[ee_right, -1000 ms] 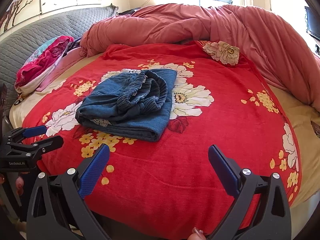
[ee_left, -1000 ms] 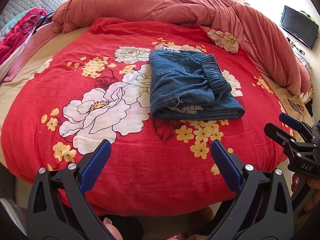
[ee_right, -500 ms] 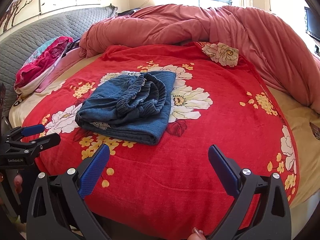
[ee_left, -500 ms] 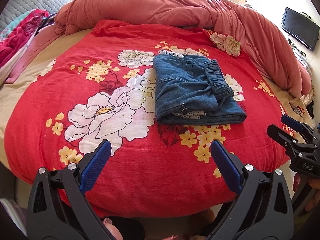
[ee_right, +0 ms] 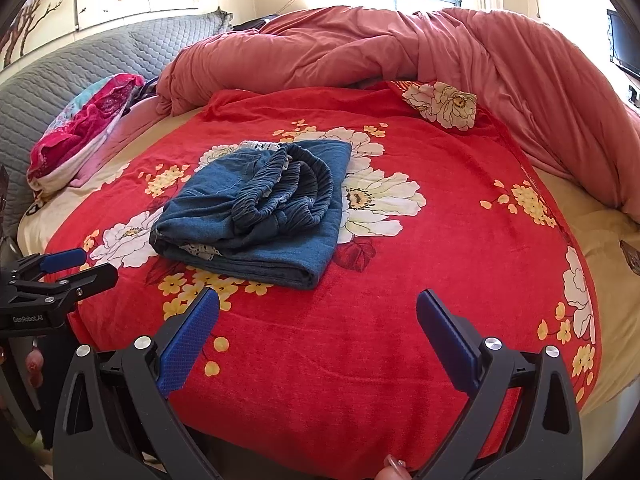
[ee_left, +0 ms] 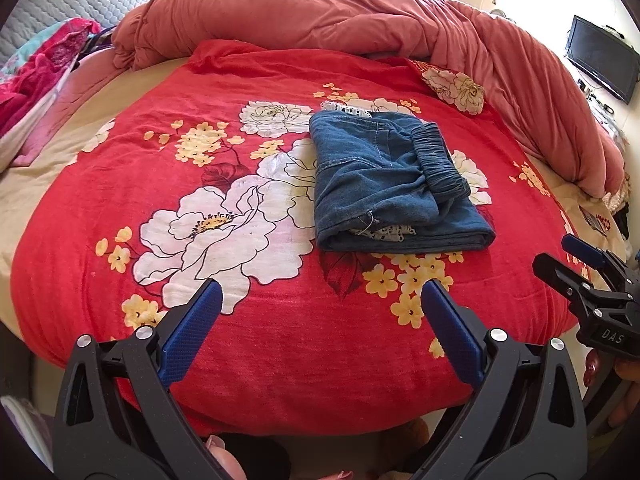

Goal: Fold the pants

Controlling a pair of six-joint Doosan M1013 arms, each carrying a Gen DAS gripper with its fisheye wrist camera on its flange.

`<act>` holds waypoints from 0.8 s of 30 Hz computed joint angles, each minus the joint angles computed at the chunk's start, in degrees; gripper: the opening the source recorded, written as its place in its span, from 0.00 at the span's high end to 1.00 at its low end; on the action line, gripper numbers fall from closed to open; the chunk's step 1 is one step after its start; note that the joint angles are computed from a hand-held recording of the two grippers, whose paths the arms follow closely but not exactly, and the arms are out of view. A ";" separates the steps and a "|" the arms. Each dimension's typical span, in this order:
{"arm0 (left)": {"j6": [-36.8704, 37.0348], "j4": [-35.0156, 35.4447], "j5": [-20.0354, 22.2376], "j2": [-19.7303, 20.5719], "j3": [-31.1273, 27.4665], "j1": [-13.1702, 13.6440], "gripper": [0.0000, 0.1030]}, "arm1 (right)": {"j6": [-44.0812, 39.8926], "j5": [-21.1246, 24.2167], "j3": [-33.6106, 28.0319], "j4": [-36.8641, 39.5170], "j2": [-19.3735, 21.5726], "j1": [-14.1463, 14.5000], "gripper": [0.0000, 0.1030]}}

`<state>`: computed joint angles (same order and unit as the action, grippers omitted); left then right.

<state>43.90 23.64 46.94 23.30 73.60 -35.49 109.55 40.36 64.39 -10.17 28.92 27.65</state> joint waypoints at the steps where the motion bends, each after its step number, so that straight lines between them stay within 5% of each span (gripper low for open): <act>1: 0.11 -0.04 0.00 0.00 0.00 0.01 0.09 | 0.02 -0.01 0.01 -0.07 0.02 0.01 0.05; 24: -0.51 0.41 0.58 -0.04 -0.08 -0.13 0.09 | 0.82 0.14 0.29 -0.47 -0.06 -0.02 0.05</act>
<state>43.39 24.04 47.52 23.26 73.52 -35.62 110.37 40.50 64.68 -10.64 28.85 27.64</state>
